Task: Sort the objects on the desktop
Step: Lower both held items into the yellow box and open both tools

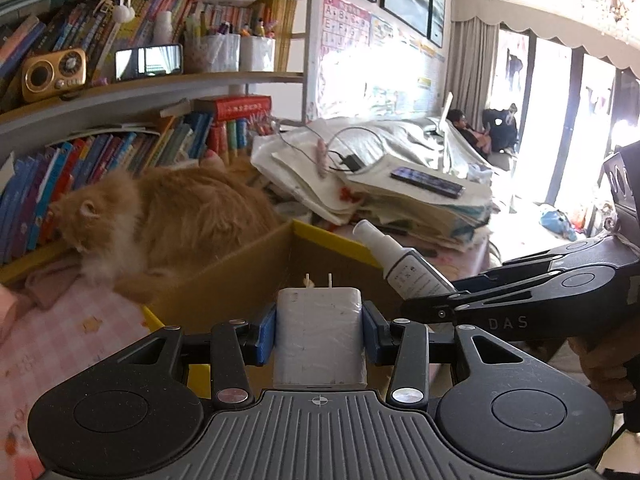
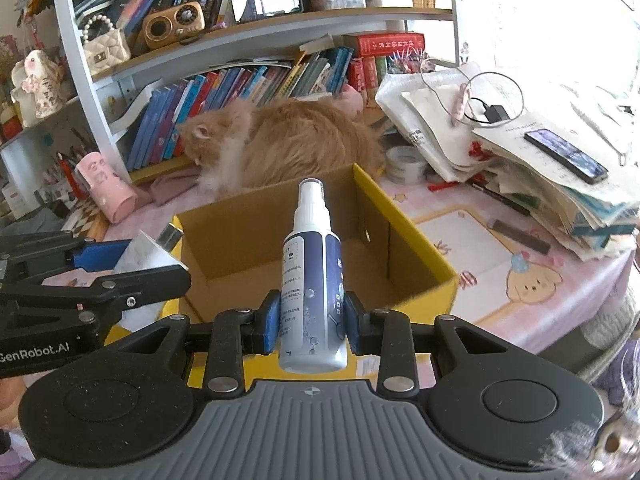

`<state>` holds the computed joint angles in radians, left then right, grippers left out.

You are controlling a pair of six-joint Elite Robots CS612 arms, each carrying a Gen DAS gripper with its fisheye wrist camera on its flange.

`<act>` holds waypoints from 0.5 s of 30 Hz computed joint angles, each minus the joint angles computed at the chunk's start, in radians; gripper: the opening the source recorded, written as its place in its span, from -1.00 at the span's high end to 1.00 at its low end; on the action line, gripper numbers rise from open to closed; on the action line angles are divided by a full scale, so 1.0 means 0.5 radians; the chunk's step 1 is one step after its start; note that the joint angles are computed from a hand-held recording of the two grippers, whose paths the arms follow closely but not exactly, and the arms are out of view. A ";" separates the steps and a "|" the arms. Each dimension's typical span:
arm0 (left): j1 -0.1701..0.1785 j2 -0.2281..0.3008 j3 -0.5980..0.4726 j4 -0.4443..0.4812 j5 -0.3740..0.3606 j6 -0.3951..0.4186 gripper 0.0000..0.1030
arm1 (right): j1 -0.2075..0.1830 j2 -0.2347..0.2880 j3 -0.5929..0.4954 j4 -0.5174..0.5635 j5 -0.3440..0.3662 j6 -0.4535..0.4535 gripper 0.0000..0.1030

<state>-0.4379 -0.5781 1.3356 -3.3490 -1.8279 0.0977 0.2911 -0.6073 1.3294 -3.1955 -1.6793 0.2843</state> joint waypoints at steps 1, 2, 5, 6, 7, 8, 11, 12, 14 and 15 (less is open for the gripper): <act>0.001 0.012 -0.028 0.015 0.014 0.000 0.18 | -0.005 0.011 -0.023 0.010 0.012 -0.014 0.42; 0.003 0.025 -0.055 0.031 0.021 -0.002 0.19 | -0.011 0.021 -0.045 0.022 0.025 -0.034 0.42; 0.009 0.068 -0.146 0.095 0.037 0.008 0.18 | -0.027 0.055 -0.119 0.066 0.058 -0.108 0.42; 0.010 0.081 -0.170 0.112 0.038 0.014 0.18 | -0.032 0.066 -0.144 0.083 0.065 -0.135 0.42; 0.012 0.099 -0.208 0.144 0.043 0.019 0.18 | -0.038 0.080 -0.172 0.101 0.077 -0.170 0.42; 0.014 0.113 -0.237 0.175 0.046 0.018 0.18 | -0.043 0.093 -0.197 0.119 0.087 -0.201 0.42; 0.022 0.159 -0.341 0.297 0.053 0.039 0.18 | -0.061 0.139 -0.296 0.223 0.119 -0.282 0.42; 0.023 0.175 -0.375 0.336 0.060 0.055 0.18 | -0.068 0.156 -0.329 0.255 0.134 -0.307 0.42; 0.020 0.206 -0.438 0.409 0.088 0.091 0.18 | -0.078 0.194 -0.404 0.332 0.151 -0.375 0.42; 0.019 0.222 -0.471 0.444 0.088 0.105 0.18 | -0.081 0.218 -0.448 0.374 0.150 -0.410 0.42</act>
